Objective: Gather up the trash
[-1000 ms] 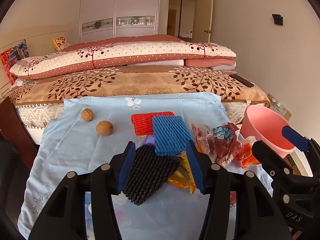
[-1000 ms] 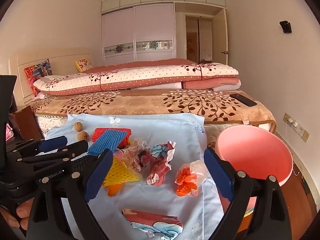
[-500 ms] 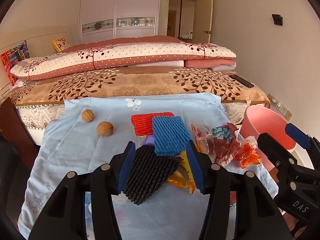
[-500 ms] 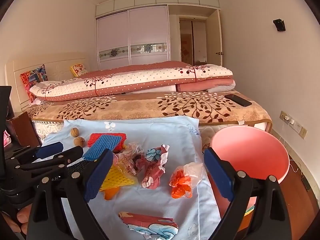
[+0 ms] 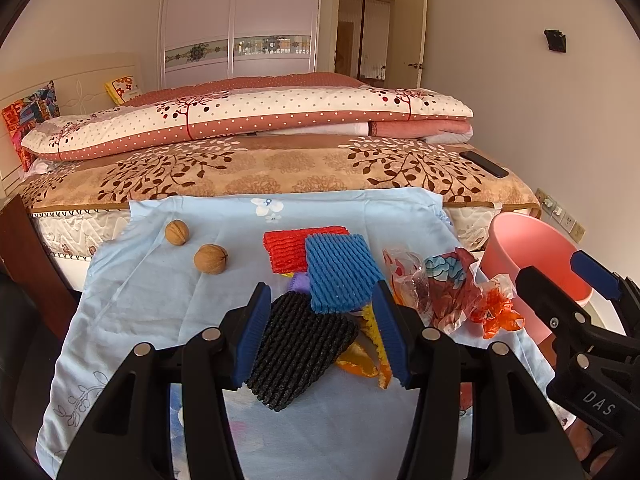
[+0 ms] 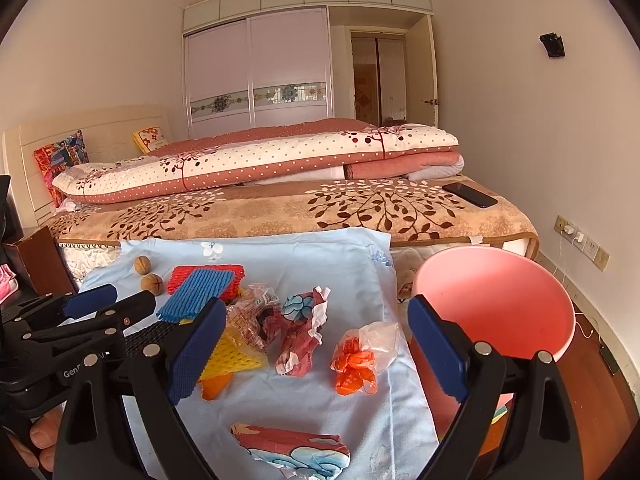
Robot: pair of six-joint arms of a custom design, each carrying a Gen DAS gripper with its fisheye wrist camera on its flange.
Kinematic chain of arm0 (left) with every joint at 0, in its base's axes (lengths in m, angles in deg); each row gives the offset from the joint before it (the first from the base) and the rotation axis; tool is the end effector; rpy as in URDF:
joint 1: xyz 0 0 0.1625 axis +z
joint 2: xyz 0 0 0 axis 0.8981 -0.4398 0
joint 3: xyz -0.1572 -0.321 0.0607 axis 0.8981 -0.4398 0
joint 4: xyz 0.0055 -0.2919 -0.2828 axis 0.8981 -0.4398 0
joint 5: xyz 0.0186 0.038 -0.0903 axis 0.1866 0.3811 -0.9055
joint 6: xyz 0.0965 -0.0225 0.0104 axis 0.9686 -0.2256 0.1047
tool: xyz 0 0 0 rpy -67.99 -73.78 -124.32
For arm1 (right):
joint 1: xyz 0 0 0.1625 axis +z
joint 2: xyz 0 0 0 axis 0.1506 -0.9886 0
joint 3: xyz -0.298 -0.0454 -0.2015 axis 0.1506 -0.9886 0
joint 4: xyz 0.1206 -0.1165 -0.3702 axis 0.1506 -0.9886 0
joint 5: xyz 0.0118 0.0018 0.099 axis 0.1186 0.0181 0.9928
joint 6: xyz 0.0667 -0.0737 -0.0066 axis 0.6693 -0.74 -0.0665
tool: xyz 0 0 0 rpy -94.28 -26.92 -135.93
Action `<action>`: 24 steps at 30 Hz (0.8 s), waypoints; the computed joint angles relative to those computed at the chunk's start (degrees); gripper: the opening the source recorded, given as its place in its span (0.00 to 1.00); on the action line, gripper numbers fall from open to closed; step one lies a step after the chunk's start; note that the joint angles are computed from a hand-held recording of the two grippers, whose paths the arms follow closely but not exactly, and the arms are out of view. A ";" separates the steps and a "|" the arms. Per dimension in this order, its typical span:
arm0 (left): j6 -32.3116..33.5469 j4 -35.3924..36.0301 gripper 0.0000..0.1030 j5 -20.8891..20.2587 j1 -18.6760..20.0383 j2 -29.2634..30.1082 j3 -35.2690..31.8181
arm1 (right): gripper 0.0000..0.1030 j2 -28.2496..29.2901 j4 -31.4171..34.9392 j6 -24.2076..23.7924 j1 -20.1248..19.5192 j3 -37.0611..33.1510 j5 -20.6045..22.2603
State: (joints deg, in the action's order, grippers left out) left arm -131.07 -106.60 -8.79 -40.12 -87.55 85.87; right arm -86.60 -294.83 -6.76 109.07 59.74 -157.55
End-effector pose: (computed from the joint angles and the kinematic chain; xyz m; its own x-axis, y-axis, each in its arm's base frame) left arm -0.1993 -0.3337 0.1965 -0.7370 -0.0519 -0.6739 0.5345 0.5655 -0.6281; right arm 0.2635 -0.3339 0.1172 -0.7304 -0.1858 0.6573 -0.6630 0.4239 -0.6170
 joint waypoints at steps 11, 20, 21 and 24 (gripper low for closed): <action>-0.37 0.90 0.52 -0.07 -0.03 -0.63 -0.08 | 0.88 0.65 -1.88 -0.50 -0.30 -0.10 -0.30; 0.04 0.58 0.52 -0.16 0.45 -1.09 0.01 | 0.88 0.71 -1.99 -1.00 -0.22 0.18 0.09; 0.23 0.20 0.52 -0.16 0.49 -1.01 0.14 | 0.88 0.67 -1.98 -1.02 -0.23 0.21 0.12; 0.52 -0.21 0.52 -0.13 0.65 -1.10 0.34 | 0.88 0.69 -1.98 -1.02 -0.22 0.17 0.07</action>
